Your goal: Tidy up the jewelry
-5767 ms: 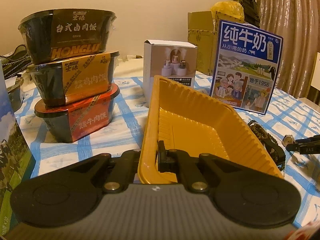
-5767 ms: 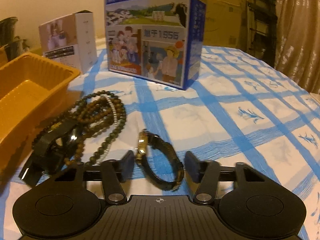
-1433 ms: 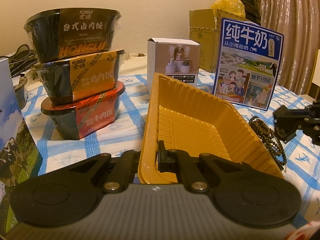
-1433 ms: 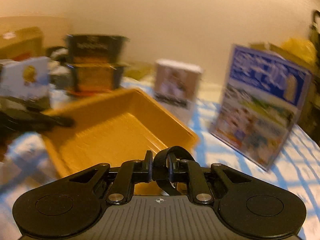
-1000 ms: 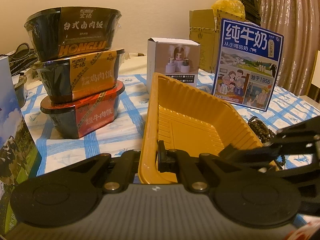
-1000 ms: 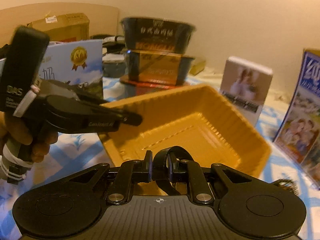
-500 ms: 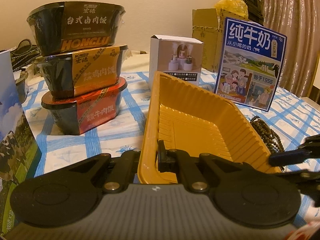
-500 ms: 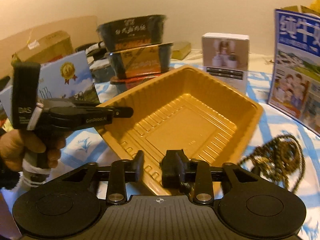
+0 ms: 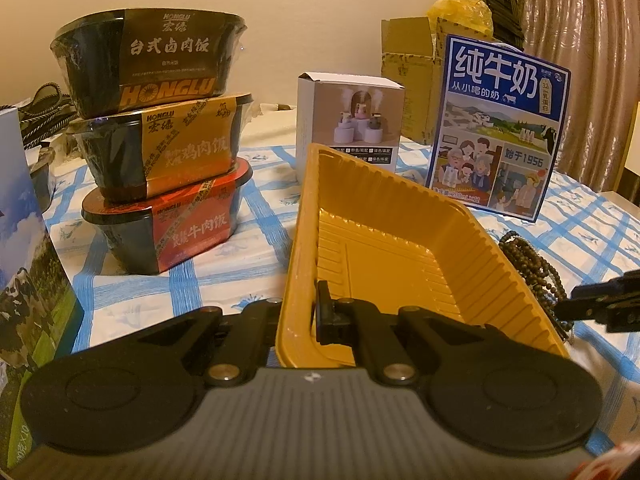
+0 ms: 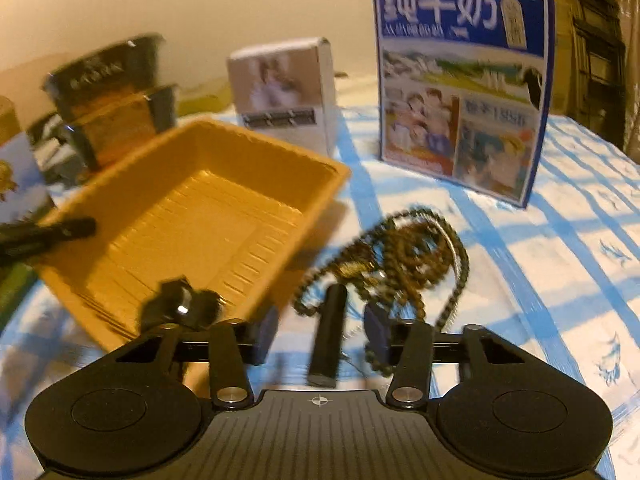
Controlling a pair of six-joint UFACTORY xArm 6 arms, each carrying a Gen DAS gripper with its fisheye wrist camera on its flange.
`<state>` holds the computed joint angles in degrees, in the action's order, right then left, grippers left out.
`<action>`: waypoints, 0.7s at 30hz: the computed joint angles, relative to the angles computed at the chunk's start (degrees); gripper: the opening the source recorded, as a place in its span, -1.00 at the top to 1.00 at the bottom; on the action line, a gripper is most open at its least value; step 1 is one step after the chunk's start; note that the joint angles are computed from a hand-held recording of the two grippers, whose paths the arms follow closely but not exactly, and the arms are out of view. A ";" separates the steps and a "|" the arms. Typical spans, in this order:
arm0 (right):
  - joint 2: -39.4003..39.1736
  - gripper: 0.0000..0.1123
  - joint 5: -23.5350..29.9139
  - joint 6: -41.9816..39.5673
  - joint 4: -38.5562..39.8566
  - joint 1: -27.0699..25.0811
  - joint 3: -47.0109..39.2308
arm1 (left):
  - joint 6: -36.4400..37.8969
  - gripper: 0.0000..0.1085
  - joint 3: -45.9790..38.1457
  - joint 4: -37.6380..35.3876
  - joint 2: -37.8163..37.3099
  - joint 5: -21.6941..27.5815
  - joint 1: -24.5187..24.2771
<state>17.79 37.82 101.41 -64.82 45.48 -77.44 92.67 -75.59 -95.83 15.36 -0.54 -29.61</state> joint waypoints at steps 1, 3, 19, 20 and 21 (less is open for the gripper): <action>0.33 0.25 -0.07 -0.54 0.67 -0.16 -0.18 | 0.50 0.93 -0.04 -0.48 -0.03 -0.03 -0.02; 1.43 0.30 -0.10 -2.11 2.23 -0.42 -1.11 | 1.34 0.92 -0.38 -1.09 0.17 -0.20 -0.04; 5.92 0.64 1.02 -7.17 7.52 -1.60 -5.01 | -0.25 0.91 0.40 0.33 -0.53 -1.29 1.11; 5.90 0.65 0.98 -7.30 7.47 -1.60 -4.99 | -0.28 0.91 0.51 0.33 -0.62 -1.31 1.11; 5.90 0.65 1.04 -7.31 7.44 -1.58 -5.04 | -0.24 0.92 0.54 0.24 -0.68 -1.34 1.12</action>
<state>23.70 38.86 94.10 -57.38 43.89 -82.47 92.43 -75.05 -95.59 14.68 -1.87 -28.49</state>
